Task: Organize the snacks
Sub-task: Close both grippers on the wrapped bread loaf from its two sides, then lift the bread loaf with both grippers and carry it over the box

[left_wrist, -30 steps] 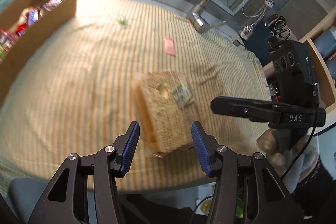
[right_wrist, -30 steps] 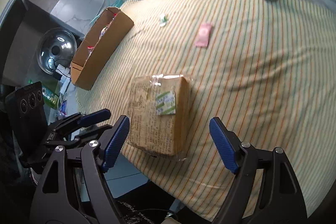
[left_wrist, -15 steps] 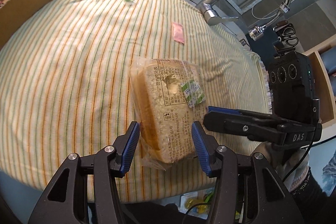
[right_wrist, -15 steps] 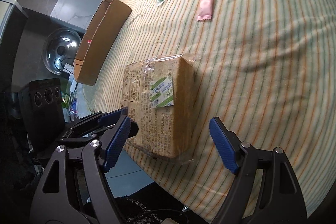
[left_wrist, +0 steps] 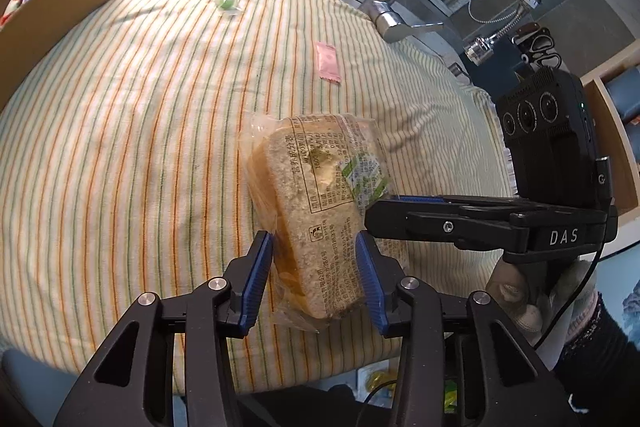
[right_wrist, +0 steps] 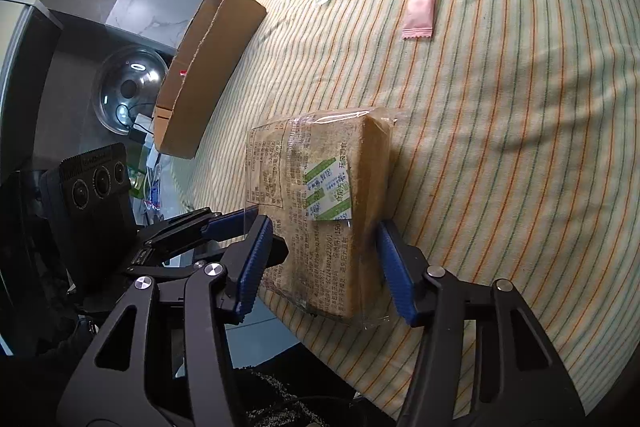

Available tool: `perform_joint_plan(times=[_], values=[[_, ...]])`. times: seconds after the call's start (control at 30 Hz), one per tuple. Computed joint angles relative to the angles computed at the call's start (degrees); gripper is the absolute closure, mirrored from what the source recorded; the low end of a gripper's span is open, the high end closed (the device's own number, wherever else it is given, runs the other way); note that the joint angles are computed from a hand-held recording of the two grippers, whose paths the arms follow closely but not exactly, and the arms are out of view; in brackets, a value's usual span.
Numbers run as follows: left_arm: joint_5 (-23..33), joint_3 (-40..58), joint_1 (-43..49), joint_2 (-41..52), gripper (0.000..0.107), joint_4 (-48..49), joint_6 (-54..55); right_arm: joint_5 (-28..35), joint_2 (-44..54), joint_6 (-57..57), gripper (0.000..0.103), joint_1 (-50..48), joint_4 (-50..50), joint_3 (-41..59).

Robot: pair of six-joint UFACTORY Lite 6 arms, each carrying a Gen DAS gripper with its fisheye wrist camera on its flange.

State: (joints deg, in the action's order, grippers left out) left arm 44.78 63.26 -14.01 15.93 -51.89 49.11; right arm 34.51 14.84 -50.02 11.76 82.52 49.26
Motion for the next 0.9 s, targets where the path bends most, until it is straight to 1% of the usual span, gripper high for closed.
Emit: perform_joint_plan(times=[0.2, 0.47, 0.67, 0.83, 0.9], values=[[-0.3, 0.4, -0.1, -0.8, 0.067, 0.3, 0.4, -1.3, -0.7, 3.9, 0.046, 1.2, -2.8, 1.9], [1.5, 2.8, 2.7, -1.3, 0.067, 0.8, 0.9, -1.7, 0.0, 9.2, 0.049, 2.6, -6.1, 6.4], [3.8, 6.8, 6.3, -0.6, 0.067, 1.4, 1.5, -1.9, 2.6, 15.3, 0.051, 4.3, -10.8, 13.6], [5.8, 11.3, 9.9, 1.1, 0.067, 2.2, 2.1, -1.6, 7.4, 21.3, 0.051, 6.4, -15.7, 23.0], [6.7, 13.3, 11.6, 1.7, 0.067, 2.5, 2.3, -1.2, 10.2, 24.7, 0.051, 7.5, -18.6, 28.2]])
